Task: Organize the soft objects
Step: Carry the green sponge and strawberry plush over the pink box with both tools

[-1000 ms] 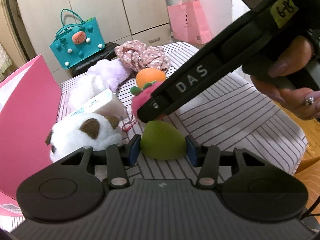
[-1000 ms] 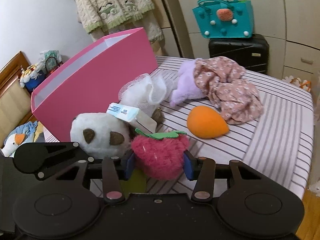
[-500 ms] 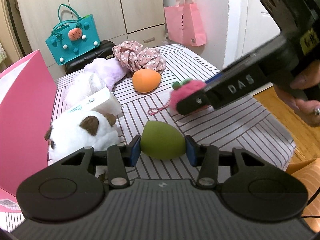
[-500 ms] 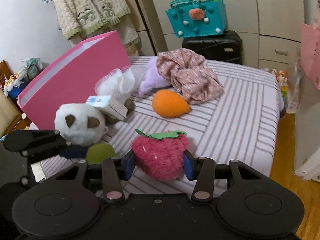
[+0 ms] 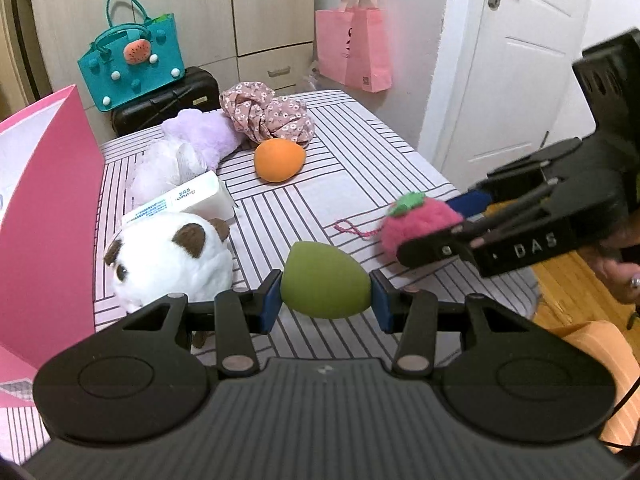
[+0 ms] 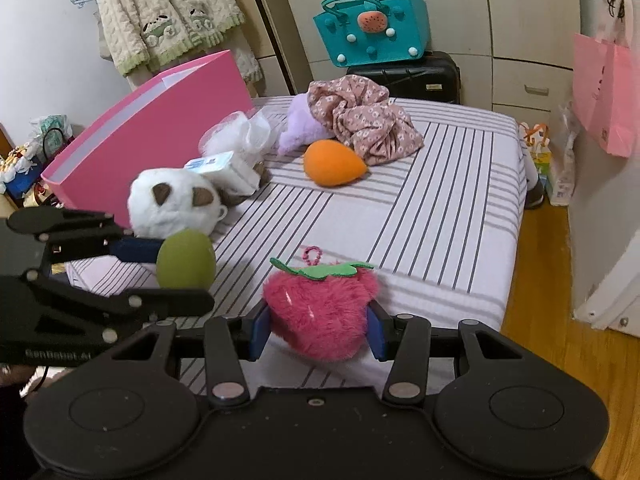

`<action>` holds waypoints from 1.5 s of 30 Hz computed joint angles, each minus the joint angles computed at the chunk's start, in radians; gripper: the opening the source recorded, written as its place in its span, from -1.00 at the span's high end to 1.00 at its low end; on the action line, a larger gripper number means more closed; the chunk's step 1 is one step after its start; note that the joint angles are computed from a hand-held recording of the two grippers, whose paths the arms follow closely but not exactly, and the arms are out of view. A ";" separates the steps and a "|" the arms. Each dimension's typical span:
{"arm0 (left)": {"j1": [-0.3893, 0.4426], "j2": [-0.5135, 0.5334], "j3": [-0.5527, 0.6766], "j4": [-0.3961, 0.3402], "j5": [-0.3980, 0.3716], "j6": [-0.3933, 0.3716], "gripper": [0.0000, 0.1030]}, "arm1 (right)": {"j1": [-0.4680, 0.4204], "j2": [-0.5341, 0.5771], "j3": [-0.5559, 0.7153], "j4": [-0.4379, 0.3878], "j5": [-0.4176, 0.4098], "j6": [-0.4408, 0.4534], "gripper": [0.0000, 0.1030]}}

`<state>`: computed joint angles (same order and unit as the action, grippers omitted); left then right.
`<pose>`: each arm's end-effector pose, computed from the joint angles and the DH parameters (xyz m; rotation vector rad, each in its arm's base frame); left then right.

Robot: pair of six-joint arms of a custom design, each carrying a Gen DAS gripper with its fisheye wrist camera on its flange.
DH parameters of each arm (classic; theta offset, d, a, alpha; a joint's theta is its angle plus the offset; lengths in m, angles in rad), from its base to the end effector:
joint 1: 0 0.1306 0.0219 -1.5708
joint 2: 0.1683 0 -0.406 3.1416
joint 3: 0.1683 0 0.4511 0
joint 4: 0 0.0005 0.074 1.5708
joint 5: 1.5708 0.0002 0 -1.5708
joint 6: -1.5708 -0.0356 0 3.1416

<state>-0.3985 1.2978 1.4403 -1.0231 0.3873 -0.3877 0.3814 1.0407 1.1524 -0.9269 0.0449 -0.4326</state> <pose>0.4498 -0.2045 0.5158 1.0820 2.1648 -0.4781 0.3734 0.1475 0.4807 0.0832 2.4093 0.3290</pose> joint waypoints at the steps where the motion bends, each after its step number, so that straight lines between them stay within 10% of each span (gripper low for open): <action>1: 0.005 0.001 0.007 -0.015 0.008 -0.008 0.13 | 0.008 -0.003 0.001 -0.006 0.005 -0.012 -0.03; 31: 0.242 0.140 0.366 -0.533 0.095 -0.198 0.13 | 0.150 0.144 0.333 -0.188 -0.092 0.026 -0.03; 45: 0.364 0.235 0.534 -0.531 0.164 -0.216 0.12 | 0.166 0.335 0.590 -0.178 -0.148 0.141 -0.03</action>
<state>-0.0346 1.5324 1.9745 -1.5544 0.5511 -0.6036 0.5474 1.3752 1.7428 -1.1052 -0.1029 -0.2916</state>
